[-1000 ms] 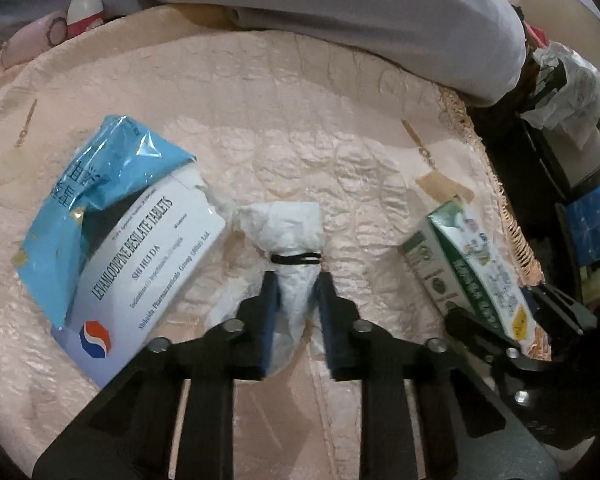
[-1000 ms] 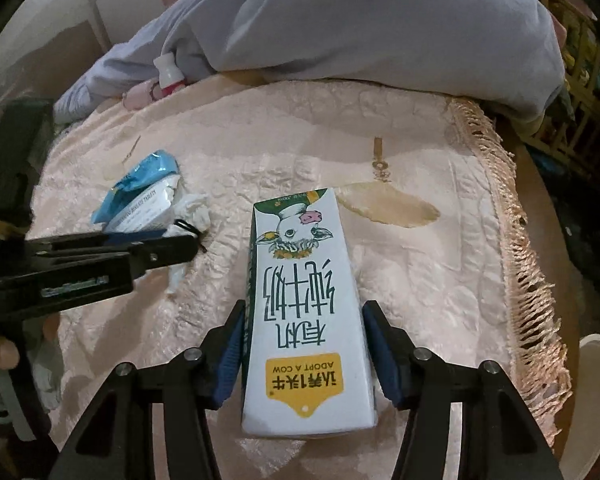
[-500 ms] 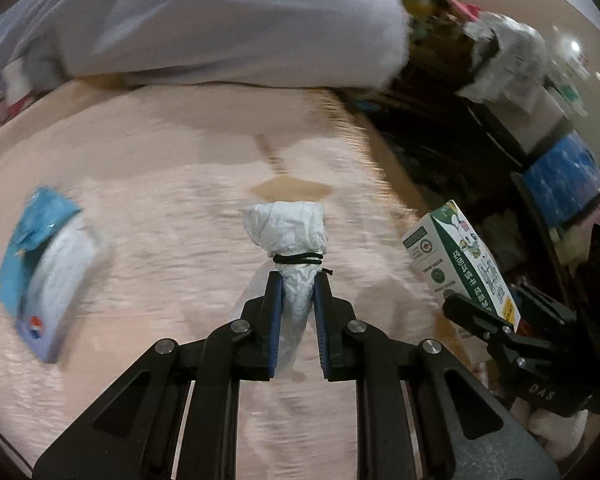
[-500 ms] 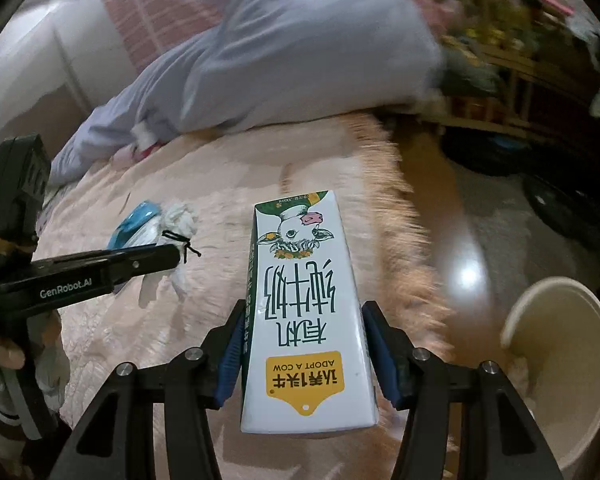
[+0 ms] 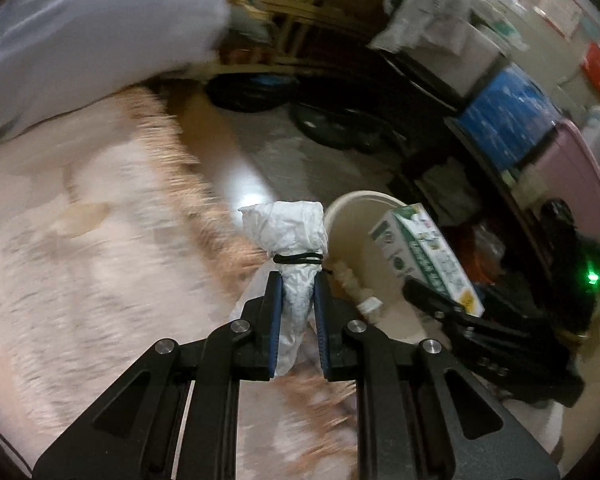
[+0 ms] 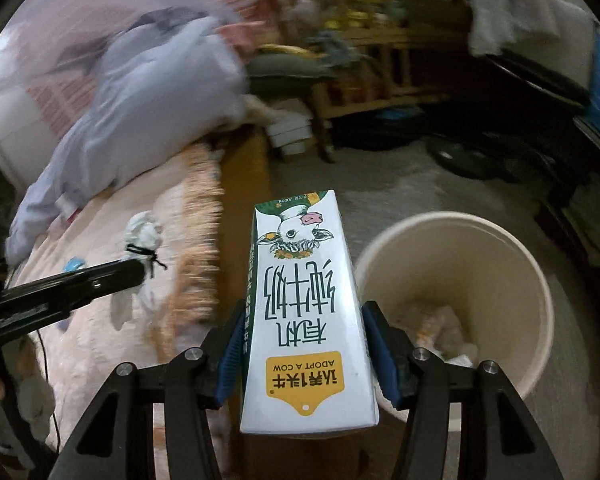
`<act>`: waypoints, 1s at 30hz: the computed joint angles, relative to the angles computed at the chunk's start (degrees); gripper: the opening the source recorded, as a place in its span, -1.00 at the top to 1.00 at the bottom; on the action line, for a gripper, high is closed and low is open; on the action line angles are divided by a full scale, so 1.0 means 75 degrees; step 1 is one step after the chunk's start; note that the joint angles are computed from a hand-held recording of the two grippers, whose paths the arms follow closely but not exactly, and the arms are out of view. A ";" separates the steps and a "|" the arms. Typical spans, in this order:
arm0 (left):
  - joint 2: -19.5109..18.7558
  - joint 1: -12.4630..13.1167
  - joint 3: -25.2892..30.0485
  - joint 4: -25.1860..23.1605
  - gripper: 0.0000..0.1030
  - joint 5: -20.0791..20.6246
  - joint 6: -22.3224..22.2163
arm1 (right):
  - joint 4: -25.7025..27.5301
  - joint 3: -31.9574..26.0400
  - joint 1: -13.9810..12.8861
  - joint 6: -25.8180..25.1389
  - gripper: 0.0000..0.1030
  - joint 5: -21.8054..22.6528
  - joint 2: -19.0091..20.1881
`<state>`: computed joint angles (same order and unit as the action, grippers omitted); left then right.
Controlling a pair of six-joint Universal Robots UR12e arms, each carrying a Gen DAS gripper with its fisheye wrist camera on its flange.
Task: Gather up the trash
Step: 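Carry the milk carton and glove over the white bucket, then open both grippers to drop the carton and glove into the bucket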
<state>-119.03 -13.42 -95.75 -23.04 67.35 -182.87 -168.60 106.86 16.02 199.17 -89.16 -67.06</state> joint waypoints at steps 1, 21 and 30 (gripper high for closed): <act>-0.0075 -0.0072 0.0113 -0.0060 0.75 -0.0044 0.0052 | 0.0001 0.0096 -0.0076 0.0166 -0.05 -0.0088 -0.0037; -0.0750 -0.0339 0.1030 -0.0574 0.07 -0.1144 -0.0197 | 0.0055 0.0374 -0.0670 0.1286 -0.28 -0.0536 0.0043; -0.0088 -0.0082 0.0078 0.0252 0.07 0.0682 -0.0274 | 0.0143 0.0110 -0.0307 0.0840 -0.28 -0.0145 0.0133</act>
